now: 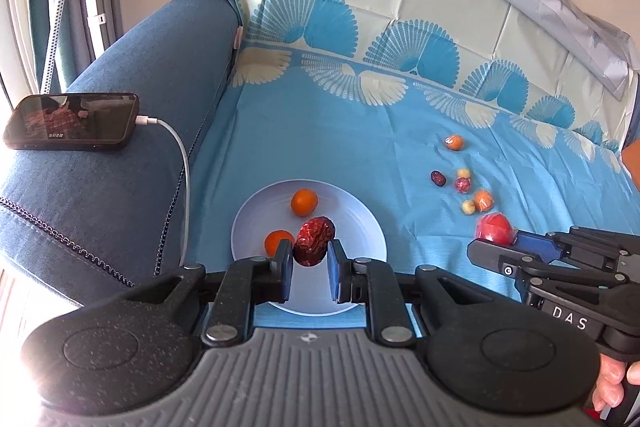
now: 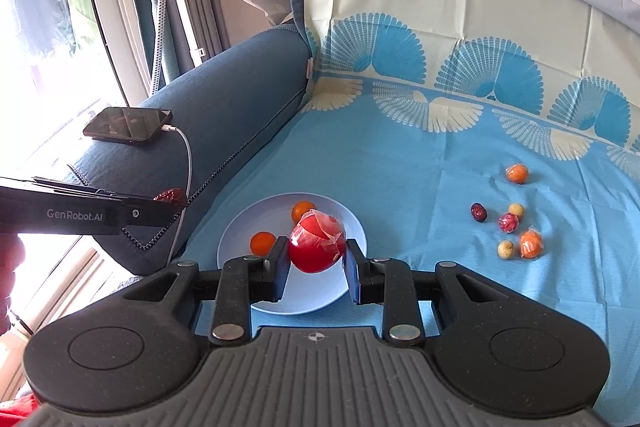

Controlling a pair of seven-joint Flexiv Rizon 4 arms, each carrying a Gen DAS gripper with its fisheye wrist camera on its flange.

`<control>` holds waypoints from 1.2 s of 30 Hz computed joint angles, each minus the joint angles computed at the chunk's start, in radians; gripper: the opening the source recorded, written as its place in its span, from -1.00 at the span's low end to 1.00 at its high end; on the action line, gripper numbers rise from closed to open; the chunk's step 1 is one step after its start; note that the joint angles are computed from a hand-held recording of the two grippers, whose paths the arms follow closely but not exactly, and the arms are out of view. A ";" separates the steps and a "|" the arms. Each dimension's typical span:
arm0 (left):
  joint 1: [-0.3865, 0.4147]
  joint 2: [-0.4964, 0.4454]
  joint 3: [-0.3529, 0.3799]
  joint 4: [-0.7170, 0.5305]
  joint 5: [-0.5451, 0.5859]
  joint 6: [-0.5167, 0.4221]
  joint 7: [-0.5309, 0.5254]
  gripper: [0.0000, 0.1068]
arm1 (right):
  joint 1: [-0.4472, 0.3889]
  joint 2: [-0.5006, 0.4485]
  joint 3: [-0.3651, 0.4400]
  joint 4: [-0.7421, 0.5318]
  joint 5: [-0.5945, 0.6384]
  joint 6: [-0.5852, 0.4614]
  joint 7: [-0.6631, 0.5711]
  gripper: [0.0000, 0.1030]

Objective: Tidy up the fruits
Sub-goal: 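Carry the red date and red plum over the plate, then open both grippers to release the date and plum onto the plate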

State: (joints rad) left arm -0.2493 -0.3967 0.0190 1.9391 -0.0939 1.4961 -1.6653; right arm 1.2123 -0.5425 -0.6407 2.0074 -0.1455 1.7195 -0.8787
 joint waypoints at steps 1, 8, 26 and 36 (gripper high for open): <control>0.004 -0.007 -0.004 -0.007 -0.002 -0.004 0.004 -0.63 | -0.014 -0.003 0.014 -0.008 -0.002 -0.005 -0.001 -0.41; 0.011 -0.072 -0.006 -0.073 -0.011 -0.036 0.016 -0.63 | -0.152 -0.036 0.141 -0.081 -0.063 -0.047 0.020 -0.41; 0.012 -0.263 0.013 -0.264 -0.011 -0.147 0.043 -0.63 | -0.463 -0.183 0.443 -0.302 -0.236 -0.157 0.058 -0.41; 0.020 -0.359 0.019 -0.373 -0.005 -0.226 0.046 -0.63 | -0.580 -0.273 0.590 -0.416 -0.278 -0.237 -0.005 -0.41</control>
State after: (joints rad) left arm -0.2291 -0.7554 0.0382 1.5659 -0.0986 1.2705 -1.6190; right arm 0.6325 -0.8154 -0.0504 1.5915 -0.4233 1.4826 -0.8842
